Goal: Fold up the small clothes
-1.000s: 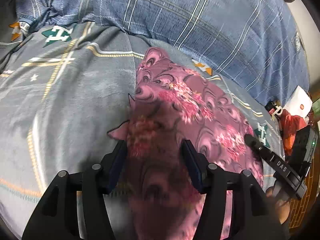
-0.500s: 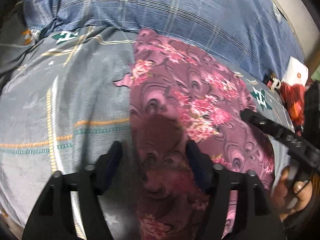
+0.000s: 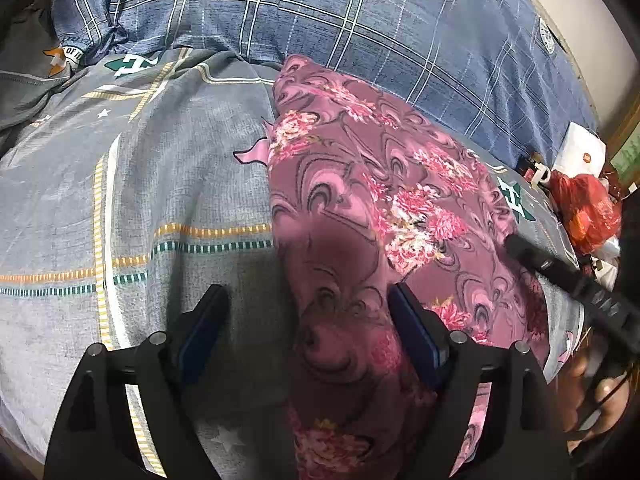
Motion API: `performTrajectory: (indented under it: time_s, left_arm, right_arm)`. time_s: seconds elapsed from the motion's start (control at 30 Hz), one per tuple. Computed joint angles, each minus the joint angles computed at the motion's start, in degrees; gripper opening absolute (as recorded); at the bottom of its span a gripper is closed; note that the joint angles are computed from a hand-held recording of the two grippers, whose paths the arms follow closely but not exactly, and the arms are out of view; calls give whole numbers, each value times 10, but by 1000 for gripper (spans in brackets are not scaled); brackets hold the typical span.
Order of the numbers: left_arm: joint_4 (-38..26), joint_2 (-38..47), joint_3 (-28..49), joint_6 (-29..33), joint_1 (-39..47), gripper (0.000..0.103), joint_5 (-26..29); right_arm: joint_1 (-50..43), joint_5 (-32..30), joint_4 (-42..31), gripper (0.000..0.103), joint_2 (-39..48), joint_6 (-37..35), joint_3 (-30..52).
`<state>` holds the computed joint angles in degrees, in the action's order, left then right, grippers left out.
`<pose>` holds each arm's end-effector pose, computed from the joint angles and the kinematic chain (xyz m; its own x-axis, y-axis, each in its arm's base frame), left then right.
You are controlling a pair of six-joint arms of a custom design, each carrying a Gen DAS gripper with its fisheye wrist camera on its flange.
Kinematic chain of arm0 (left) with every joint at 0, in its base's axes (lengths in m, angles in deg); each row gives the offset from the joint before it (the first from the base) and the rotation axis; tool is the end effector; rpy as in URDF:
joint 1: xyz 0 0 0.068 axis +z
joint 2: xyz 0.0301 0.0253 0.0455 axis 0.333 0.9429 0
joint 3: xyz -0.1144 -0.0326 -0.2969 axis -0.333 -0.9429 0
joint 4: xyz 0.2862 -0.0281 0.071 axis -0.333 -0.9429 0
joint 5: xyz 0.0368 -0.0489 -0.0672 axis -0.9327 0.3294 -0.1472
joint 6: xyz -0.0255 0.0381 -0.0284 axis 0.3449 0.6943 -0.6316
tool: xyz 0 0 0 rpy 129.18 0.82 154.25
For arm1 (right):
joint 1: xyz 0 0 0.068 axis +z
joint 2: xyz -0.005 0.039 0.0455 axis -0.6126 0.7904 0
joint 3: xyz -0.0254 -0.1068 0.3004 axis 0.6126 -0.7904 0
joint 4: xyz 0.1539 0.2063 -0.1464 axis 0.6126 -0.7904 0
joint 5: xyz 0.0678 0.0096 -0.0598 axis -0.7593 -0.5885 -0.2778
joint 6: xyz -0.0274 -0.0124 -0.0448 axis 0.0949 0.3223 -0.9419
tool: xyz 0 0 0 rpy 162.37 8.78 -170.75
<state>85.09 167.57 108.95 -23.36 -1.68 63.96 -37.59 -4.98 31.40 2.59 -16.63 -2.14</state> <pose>0.2945 -0.1228 0.1339 -0.8546 0.0876 -0.5119 0.2851 0.9029 -0.3216 0.2566 0.0107 0.1717 -0.7581 0.1994 -0.6209 -0.0354 0.9381 0.3445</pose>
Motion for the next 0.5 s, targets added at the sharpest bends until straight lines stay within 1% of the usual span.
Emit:
performTrajectory:
  time_s: [0.1, 0.17, 0.23, 0.27, 0.4, 0.5]
  left_arm:
    - [8, -1, -5, -6, 0, 85, 3]
    - [12, -1, -7, -8, -2, 86, 1]
    - [15, 1, -8, -8, 0, 87, 6]
    - [16, 2, -8, -8, 2, 88, 10]
    - [7, 6, -1, -7, 3, 90, 15]
    - [1, 8, 3, -10, -1, 92, 11]
  right_arm:
    - [-2, -7, 7, 27, -27, -1, -16]
    - [1, 8, -3, 26, -10, -15, -20]
    - [-2, 14, 15, 25, -1, -26, -33]
    - [-7, 10, 29, 25, -7, -25, -44]
    - [-13, -3, 35, 28, -7, -18, -46]
    - [-20, -16, 56, 28, -10, -13, -59]
